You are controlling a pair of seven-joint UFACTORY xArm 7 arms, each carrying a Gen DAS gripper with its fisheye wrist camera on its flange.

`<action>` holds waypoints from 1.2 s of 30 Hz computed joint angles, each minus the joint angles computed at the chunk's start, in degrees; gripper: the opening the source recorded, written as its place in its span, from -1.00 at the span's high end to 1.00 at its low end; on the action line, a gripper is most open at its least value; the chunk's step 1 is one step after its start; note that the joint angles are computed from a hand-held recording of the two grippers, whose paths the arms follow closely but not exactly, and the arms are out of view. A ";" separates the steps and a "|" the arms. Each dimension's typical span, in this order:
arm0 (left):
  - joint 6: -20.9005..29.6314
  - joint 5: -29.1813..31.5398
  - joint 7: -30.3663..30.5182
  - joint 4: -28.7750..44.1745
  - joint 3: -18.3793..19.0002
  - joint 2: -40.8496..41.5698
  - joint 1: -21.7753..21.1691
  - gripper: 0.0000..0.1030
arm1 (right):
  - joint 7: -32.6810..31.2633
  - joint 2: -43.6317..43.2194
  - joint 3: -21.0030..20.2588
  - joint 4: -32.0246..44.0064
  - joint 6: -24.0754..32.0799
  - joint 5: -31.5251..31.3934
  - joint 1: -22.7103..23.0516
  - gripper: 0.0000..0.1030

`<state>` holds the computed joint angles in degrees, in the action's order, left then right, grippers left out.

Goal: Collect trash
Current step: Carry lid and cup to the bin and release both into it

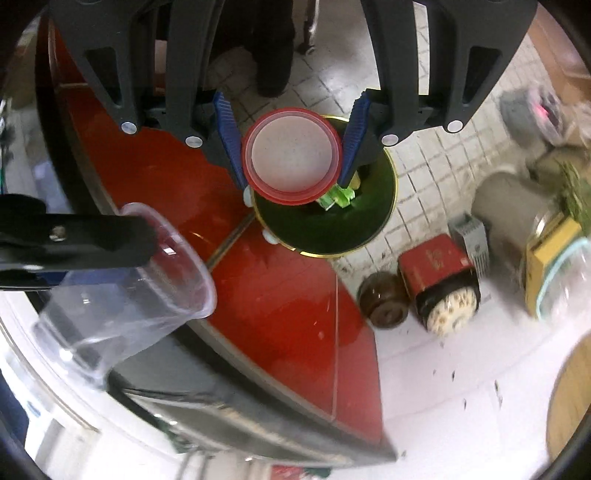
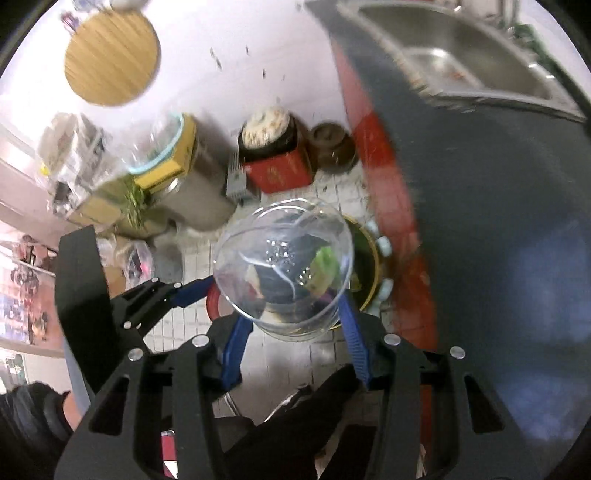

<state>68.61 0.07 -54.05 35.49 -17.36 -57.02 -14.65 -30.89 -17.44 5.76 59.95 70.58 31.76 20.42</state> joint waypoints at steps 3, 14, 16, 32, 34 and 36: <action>-5.14 -1.30 -0.31 -6.49 2.54 -3.87 -0.12 0.05 | 2.92 5.95 3.14 2.22 -3.04 -2.79 1.17 0.07; -12.69 -2.67 1.75 -15.52 5.56 -4.40 0.92 -0.39 | 8.72 17.91 6.42 9.51 -6.18 -9.97 3.82 -0.33; -12.77 -3.00 1.76 -15.97 5.95 -4.40 1.05 -0.39 | 8.99 18.29 6.40 9.89 -6.29 -9.99 3.80 -0.36; -4.88 3.32 6.71 12.21 -1.88 10.24 2.91 -0.86 | 1.11 -5.41 -7.95 4.07 3.54 -2.90 -9.06 -0.69; -6.42 3.65 8.34 19.63 -3.36 17.73 1.80 -0.86 | -0.02 -9.86 -12.02 3.22 3.53 -5.85 -13.59 -0.69; -8.85 5.11 9.14 28.33 -6.02 26.42 0.65 -0.86 | -0.57 -12.59 -15.39 3.07 3.21 -9.19 -17.98 -0.69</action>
<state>59.76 5.18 -44.92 63.82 -23.38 -30.60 -13.99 -31.46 -30.03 -9.63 63.01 73.79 22.57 2.44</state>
